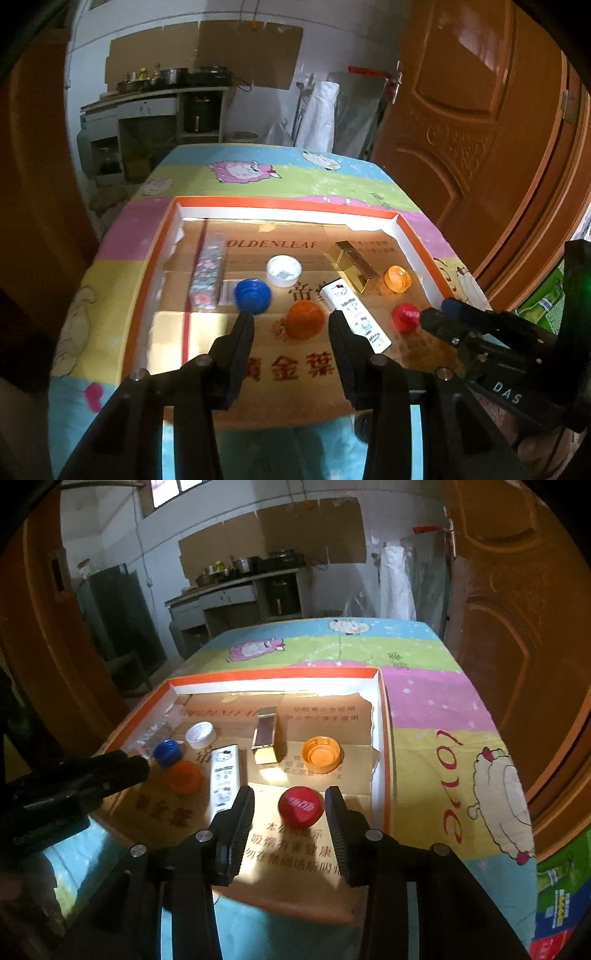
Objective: Organize rigid objects
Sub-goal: 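Lower the orange cap and red cap into the tray and open both tools, then withdraw both tools from the tray toward the teal tube and black cap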
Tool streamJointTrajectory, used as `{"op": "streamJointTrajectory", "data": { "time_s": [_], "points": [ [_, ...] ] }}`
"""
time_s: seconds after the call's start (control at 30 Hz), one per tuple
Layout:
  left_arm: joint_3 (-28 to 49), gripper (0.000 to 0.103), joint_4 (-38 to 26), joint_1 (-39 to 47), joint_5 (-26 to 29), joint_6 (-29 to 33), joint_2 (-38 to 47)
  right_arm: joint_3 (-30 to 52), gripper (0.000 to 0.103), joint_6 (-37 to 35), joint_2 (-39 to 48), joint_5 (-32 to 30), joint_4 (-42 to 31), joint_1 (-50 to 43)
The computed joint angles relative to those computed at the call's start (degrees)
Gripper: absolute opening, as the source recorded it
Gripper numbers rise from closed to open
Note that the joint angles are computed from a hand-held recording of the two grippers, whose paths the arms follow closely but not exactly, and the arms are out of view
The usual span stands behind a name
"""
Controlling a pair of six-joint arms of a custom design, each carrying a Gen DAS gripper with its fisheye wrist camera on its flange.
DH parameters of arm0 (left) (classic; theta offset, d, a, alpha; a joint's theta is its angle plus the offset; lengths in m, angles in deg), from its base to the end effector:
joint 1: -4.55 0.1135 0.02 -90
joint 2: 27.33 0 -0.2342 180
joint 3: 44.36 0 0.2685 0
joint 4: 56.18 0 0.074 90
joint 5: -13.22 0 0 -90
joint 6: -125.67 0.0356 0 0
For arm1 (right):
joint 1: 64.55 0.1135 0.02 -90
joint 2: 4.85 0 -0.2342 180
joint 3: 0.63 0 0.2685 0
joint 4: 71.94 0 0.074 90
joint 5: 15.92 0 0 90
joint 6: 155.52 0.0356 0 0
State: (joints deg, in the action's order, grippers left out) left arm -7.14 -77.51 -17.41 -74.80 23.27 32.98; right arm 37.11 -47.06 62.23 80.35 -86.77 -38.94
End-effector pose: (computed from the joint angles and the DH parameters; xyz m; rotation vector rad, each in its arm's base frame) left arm 0.2122 -0.0869 0.1350 0.2147 2.3606 -0.3333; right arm 0.2193 0.1008 0.1214 -0.0922 2.3481 0.2533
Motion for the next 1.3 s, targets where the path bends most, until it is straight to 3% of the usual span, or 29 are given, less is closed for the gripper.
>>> {"op": "streamJointTrajectory", "data": {
  "time_s": [0.37,0.7,0.97,1.3],
  "points": [
    [-8.6,0.042,-17.1,5.2,2.0,1.5,-28.4,-3.4,0.041,6.9,-16.7,8.0,-13.8,10.0],
    [-14.0,0.042,-31.4,5.0,4.3,1.3,-47.0,-4.7,0.041,17.0,-20.1,15.3,-21.1,22.7],
    [-17.8,0.042,-31.3,-0.5,1.4,-2.0,-50.0,-4.3,0.041,20.7,-18.1,19.2,-20.8,29.1],
    [-19.6,0.042,-20.7,-3.0,0.1,-4.8,-39.2,-5.0,0.041,22.4,-16.7,18.9,-19.6,29.6]
  ]
}}
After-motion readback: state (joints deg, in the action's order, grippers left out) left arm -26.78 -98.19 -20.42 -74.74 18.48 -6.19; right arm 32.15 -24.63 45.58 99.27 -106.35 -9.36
